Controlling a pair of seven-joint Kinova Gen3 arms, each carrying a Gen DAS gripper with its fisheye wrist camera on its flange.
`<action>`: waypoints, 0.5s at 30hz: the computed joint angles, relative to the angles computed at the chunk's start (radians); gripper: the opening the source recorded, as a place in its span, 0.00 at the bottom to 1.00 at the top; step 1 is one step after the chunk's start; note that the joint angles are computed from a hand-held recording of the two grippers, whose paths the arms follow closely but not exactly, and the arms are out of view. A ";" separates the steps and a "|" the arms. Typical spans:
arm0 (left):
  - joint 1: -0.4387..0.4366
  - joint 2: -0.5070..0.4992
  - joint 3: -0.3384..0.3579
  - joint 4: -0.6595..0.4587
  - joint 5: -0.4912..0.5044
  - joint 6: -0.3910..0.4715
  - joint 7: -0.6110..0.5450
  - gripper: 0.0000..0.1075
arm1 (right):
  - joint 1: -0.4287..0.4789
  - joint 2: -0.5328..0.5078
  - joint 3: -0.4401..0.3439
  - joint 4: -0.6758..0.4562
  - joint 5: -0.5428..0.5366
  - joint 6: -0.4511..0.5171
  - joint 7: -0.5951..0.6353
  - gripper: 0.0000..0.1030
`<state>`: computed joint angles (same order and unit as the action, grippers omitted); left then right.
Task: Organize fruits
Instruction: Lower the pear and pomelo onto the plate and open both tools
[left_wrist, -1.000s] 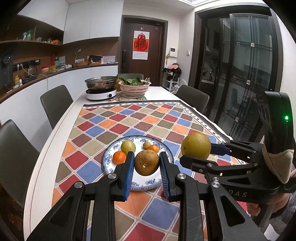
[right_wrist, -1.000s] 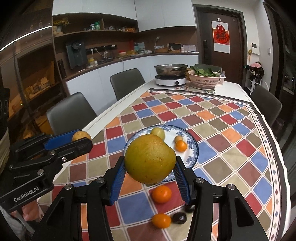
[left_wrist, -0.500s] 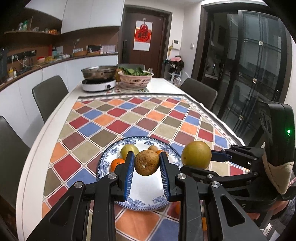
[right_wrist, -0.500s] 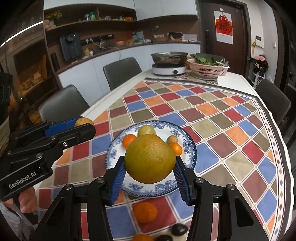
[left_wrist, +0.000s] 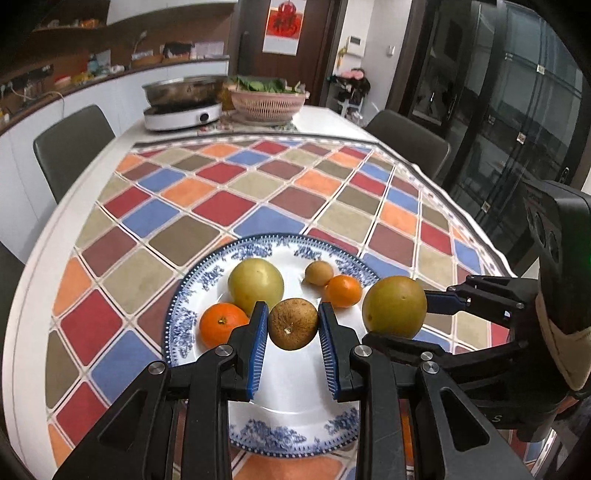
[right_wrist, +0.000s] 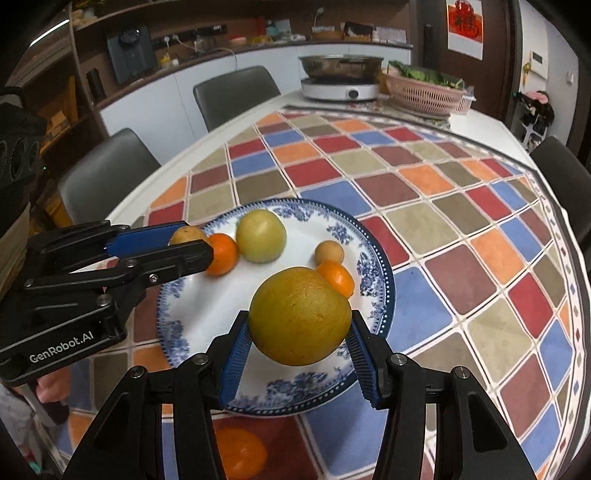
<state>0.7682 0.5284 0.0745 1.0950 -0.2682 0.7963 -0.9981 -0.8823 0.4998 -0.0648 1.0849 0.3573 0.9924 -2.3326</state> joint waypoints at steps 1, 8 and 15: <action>-0.006 0.010 0.005 -0.014 0.006 0.012 -0.008 0.26 | 0.010 0.008 -0.005 -0.007 -0.010 0.003 0.011 0.51; -0.036 0.086 0.022 -0.117 0.067 0.107 -0.070 0.26 | 0.040 0.054 -0.007 -0.051 -0.063 0.041 0.061 0.51; -0.030 0.130 0.000 -0.183 0.086 0.160 -0.075 0.26 | 0.052 0.073 -0.003 -0.067 -0.091 0.049 0.090 0.51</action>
<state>0.7382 0.6583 0.0744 0.9118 -0.1819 0.9564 -1.0733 -0.8305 0.5732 -0.0682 1.0181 0.2662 1.0414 -2.2428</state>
